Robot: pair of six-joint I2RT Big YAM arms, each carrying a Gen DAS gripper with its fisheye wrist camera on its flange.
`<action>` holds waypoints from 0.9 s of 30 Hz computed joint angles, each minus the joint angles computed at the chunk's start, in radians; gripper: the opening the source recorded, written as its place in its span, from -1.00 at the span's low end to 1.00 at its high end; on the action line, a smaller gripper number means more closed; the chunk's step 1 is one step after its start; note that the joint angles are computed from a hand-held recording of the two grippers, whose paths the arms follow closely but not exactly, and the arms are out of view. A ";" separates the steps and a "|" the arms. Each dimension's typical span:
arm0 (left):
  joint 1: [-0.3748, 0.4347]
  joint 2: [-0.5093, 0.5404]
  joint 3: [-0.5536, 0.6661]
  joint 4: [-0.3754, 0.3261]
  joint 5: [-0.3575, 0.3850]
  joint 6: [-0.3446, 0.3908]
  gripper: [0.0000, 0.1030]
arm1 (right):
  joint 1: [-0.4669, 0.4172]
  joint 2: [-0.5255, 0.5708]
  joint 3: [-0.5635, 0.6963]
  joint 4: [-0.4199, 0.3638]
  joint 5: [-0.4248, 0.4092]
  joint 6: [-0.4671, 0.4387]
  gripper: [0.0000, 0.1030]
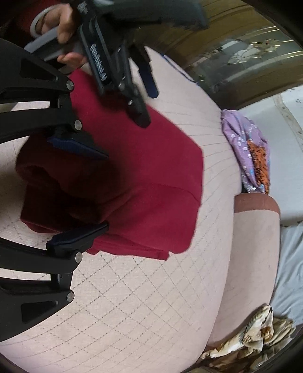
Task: Fold small clothes
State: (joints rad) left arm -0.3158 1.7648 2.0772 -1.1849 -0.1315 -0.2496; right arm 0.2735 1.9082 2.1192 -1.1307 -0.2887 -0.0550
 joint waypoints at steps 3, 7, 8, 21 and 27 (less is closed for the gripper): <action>-0.010 -0.011 0.000 0.022 -0.032 0.010 0.50 | 0.001 -0.035 -0.032 0.056 0.021 0.021 0.33; -0.016 -0.031 -0.020 0.065 -0.070 0.017 0.52 | 0.010 -0.053 -0.029 0.099 0.094 0.037 0.45; -0.015 -0.036 -0.027 0.075 -0.072 0.011 0.53 | 0.010 -0.056 -0.032 0.105 0.104 0.043 0.48; 0.009 -0.060 -0.073 0.107 -0.098 -0.037 0.54 | 0.013 -0.033 -0.023 0.116 0.181 0.153 0.57; 0.000 -0.064 -0.086 0.119 -0.123 -0.013 0.54 | 0.019 -0.017 -0.003 0.098 0.191 0.150 0.57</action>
